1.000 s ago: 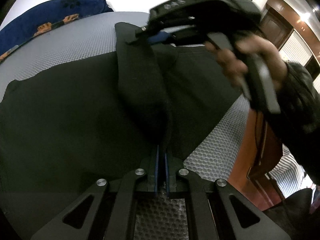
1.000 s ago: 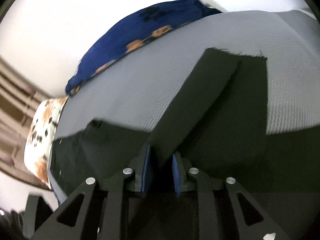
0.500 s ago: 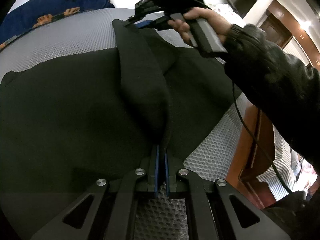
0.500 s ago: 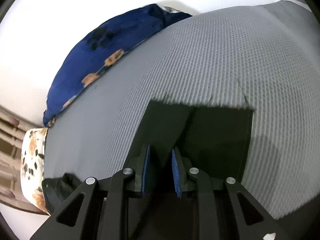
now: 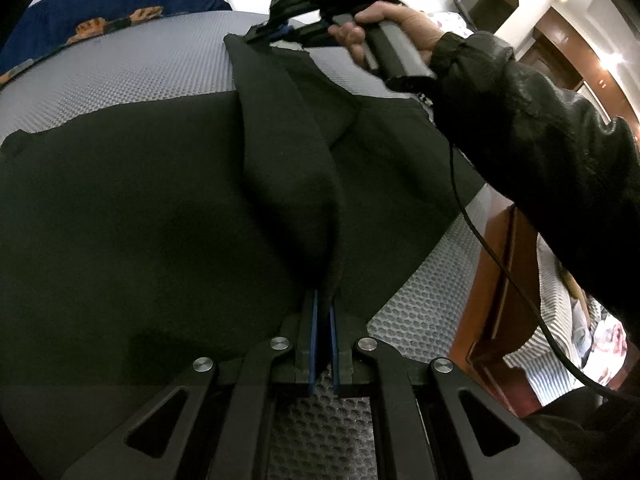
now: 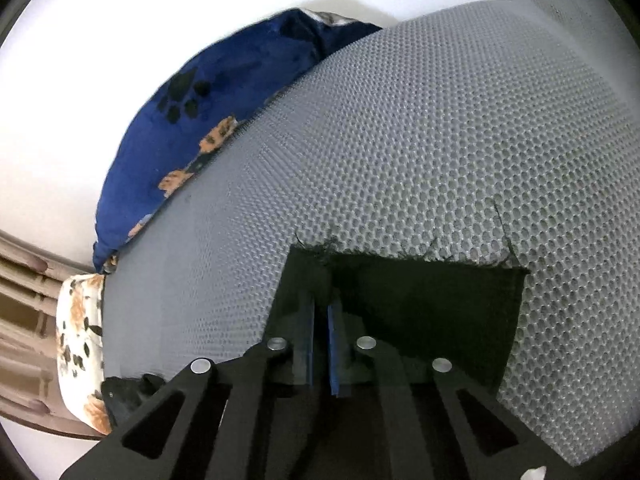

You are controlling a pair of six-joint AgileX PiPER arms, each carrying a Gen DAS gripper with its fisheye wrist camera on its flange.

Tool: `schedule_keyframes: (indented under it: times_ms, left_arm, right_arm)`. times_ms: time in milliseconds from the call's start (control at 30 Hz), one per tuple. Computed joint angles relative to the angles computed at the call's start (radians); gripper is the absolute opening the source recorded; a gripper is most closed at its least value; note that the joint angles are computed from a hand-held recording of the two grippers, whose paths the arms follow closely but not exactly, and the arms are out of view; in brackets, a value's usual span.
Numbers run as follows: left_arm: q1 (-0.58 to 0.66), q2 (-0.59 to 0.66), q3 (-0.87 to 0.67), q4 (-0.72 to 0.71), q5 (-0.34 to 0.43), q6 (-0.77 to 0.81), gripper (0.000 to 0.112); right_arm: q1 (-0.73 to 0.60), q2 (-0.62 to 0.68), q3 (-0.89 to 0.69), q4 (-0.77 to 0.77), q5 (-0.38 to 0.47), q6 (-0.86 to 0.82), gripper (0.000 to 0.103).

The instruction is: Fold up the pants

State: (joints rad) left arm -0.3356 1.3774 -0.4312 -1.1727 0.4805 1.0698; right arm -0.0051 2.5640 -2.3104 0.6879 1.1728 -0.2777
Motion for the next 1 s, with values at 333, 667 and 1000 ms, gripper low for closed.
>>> schedule_keyframes:
  times_ms: [333, 667, 1000]
  left_arm:
    - [0.015, -0.045, 0.012, 0.004, -0.004, -0.008, 0.005]
    - [0.007, -0.175, -0.016, 0.167, -0.023, -0.166, 0.005]
    - [-0.107, -0.076, -0.018, 0.168, -0.122, -0.137, 0.005]
  right_arm:
    - [-0.037, -0.287, 0.149, 0.026, 0.005, -0.039, 0.004]
    - [-0.124, -0.569, 0.379, 0.166, -0.058, -0.162, 0.004]
    - [-0.464, -0.783, 0.878, 0.152, -0.163, -0.334, 0.004]
